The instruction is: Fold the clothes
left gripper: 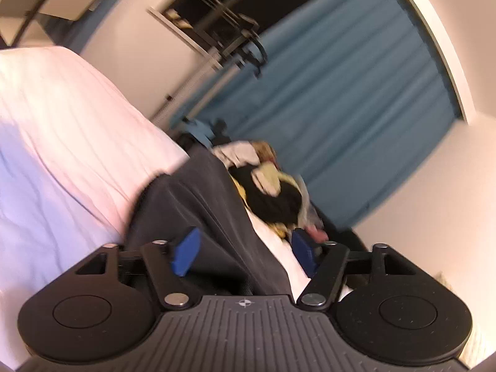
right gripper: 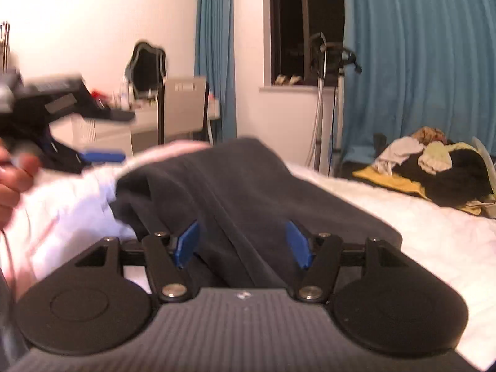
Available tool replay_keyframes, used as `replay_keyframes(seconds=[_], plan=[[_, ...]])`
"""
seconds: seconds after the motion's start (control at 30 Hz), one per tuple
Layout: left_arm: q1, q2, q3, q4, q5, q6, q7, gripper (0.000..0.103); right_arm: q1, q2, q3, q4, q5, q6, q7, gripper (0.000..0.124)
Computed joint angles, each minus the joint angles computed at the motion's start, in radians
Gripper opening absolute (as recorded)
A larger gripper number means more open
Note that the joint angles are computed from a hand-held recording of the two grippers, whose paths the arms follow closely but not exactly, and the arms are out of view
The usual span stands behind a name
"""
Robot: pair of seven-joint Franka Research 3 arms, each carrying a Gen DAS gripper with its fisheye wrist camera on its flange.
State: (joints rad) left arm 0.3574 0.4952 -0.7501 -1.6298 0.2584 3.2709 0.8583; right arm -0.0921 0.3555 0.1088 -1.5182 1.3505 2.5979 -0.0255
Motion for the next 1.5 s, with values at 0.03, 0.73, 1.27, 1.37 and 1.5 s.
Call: replay_keyframes(seconds=[0.03, 0.73, 1.27, 1.37, 1.5], plan=[[0.029, 0.019, -0.050, 0.001, 0.011, -0.019, 0.014, 0.050, 0.009, -0.001, -0.001, -0.009, -0.016, 0.019, -0.025, 0.063], [-0.159, 0.113, 0.124, 0.091, -0.173, 0.064, 0.018, 0.061, 0.024, 0.073, 0.106, 0.054, 0.222, 0.294, -0.673, 0.007], [-0.303, -0.048, 0.389, -0.052, -0.145, 0.076, -0.276, 0.003, 0.118, -0.003, -0.022, -0.068, -0.108, 0.255, -0.362, 0.023], [-0.414, -0.057, 0.525, -0.035, -0.138, -0.047, -0.312, 0.003, 0.132, 0.026, -0.025, -0.073, -0.242, 0.290, -0.282, 0.024], [-0.536, -0.063, 0.673, -0.013, -0.070, -0.108, -0.341, 0.003, 0.125, 0.054, -0.027, -0.044, -0.357, 0.253, -0.125, 0.024]])
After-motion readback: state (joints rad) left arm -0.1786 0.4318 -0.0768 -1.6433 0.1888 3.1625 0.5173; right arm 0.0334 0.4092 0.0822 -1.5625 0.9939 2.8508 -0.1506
